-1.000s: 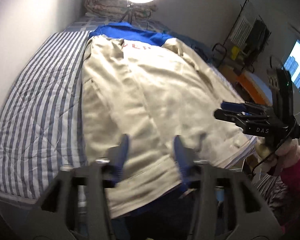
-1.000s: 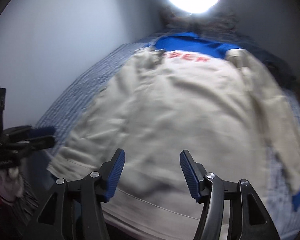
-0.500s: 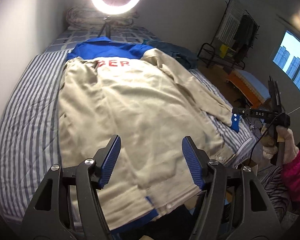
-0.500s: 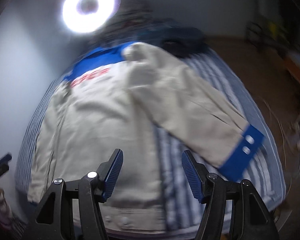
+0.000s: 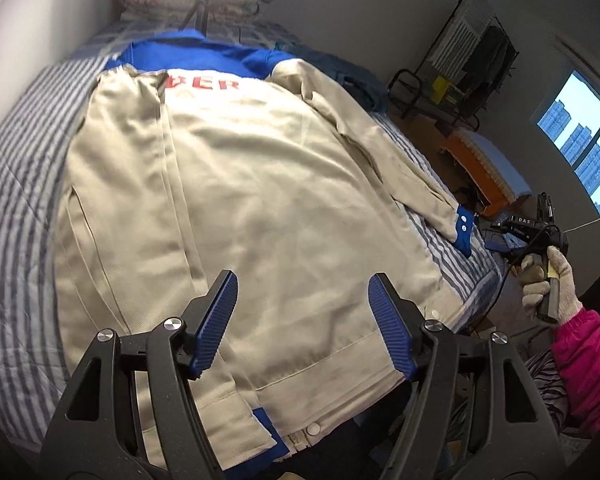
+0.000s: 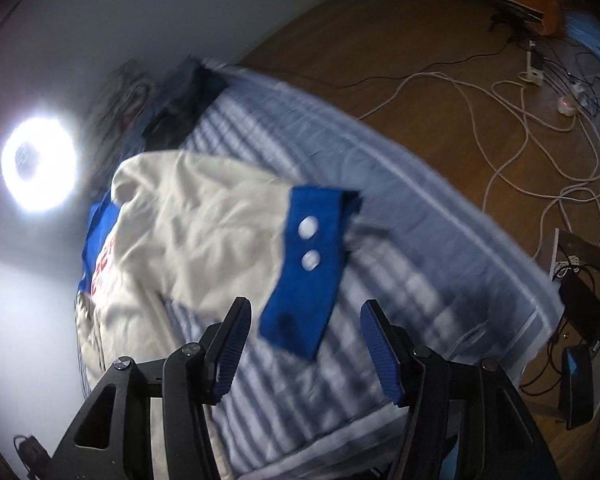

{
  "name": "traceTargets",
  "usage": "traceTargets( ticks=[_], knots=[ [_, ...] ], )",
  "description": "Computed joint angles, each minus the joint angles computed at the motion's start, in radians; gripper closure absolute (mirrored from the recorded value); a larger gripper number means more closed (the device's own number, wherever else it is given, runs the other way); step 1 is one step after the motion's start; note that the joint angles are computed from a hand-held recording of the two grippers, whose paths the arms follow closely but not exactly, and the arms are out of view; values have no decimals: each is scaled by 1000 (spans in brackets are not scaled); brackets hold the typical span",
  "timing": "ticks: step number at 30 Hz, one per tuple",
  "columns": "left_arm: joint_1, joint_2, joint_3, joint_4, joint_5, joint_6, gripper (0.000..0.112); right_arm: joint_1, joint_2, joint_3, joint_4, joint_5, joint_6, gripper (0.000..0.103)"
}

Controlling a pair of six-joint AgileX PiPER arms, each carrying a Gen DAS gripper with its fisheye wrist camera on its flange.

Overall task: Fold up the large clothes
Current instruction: 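Move the right gripper to the other blue sleeve cuff and grasp it, then carry the blue cuff with the right gripper across the jacket body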

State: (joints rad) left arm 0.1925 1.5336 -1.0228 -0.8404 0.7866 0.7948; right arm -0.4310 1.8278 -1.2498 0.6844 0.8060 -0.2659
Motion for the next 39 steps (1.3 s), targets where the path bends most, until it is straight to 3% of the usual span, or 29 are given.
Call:
traceTargets(
  ticks=[9,13,15,20,23,25,31,39],
  knots=[
    [13,14,-23,-18,-2,-21,42,-17,121,-73,126,54,-46,51],
    [7,21,-30,-6,0,-39,42,22,164,-124,40,15,29,52],
    [4,29,-38,0,11,-51,42,25,184,-138,18,1,52,57],
    [-26,19,-33,13,-6,-43,42,30,202,-157,17,-46,45,60],
    [-41,17,-34,17,-7,-45,42,48,197,-161,17,-57,19,86],
    [-49,12,-34,17,-10,-43,42,77,154,-137,-23,-84,22,97],
    [-60,17,-45,10,-17,-44,42,206,3,-82,-274,-186,90,99],
    [-31,17,-61,0,-15,-62,42,427,-211,-6,-476,-274,139,99]
  ],
)
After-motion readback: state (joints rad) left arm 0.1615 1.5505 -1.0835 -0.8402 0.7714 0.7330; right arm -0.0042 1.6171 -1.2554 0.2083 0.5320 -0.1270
